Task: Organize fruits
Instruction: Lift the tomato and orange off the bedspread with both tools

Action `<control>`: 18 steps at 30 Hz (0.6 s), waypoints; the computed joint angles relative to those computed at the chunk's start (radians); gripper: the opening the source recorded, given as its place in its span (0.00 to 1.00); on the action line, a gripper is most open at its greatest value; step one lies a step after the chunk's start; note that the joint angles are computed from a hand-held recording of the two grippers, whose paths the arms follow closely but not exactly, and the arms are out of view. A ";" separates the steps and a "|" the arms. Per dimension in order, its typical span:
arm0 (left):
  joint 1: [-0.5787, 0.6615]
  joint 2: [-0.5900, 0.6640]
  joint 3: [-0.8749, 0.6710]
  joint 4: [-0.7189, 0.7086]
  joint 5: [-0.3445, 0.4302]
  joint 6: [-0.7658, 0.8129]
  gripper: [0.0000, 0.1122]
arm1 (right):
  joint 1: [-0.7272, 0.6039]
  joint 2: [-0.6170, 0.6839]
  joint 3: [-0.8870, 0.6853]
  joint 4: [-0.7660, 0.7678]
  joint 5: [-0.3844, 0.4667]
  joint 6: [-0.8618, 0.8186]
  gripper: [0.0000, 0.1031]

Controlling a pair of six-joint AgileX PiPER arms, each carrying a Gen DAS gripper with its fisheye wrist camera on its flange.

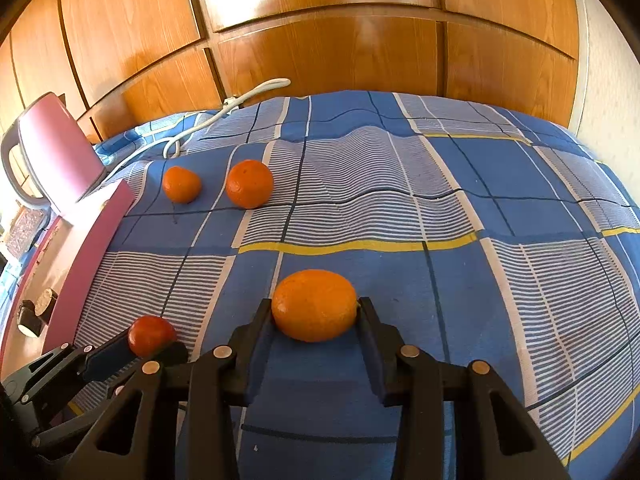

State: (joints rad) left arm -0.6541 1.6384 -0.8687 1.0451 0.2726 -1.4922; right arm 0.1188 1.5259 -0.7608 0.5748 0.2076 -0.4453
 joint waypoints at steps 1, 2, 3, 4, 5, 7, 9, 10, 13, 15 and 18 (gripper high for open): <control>-0.001 -0.002 0.002 0.000 0.001 0.001 0.25 | 0.001 -0.003 0.003 0.002 -0.001 -0.002 0.40; -0.003 -0.005 0.005 -0.004 0.003 0.003 0.25 | 0.003 -0.006 0.007 0.000 -0.004 0.000 0.40; -0.005 -0.008 0.007 -0.004 0.005 0.003 0.25 | 0.006 -0.009 0.011 -0.011 -0.007 0.010 0.40; -0.008 -0.010 0.007 -0.010 0.009 0.009 0.25 | 0.009 -0.012 0.015 -0.019 -0.010 0.018 0.40; -0.011 -0.013 0.008 -0.019 0.015 0.018 0.25 | 0.009 -0.016 0.019 -0.020 -0.011 0.019 0.40; -0.017 -0.023 0.009 -0.061 0.028 0.057 0.25 | 0.013 -0.022 0.027 -0.030 -0.018 0.031 0.40; -0.022 -0.036 0.018 -0.082 0.032 0.078 0.25 | 0.017 -0.028 0.033 -0.053 -0.022 0.057 0.40; -0.022 -0.040 0.021 -0.095 0.033 0.091 0.24 | 0.021 -0.034 0.040 -0.061 -0.027 0.066 0.40; -0.018 -0.059 0.026 -0.175 0.035 0.165 0.24 | 0.028 -0.051 0.058 -0.087 -0.036 0.096 0.40; -0.021 -0.067 0.029 -0.206 0.037 0.195 0.24 | 0.035 -0.070 0.080 -0.092 -0.044 0.103 0.40; -0.030 -0.076 0.035 -0.230 0.044 0.228 0.24 | 0.041 -0.101 0.109 -0.106 -0.043 0.120 0.40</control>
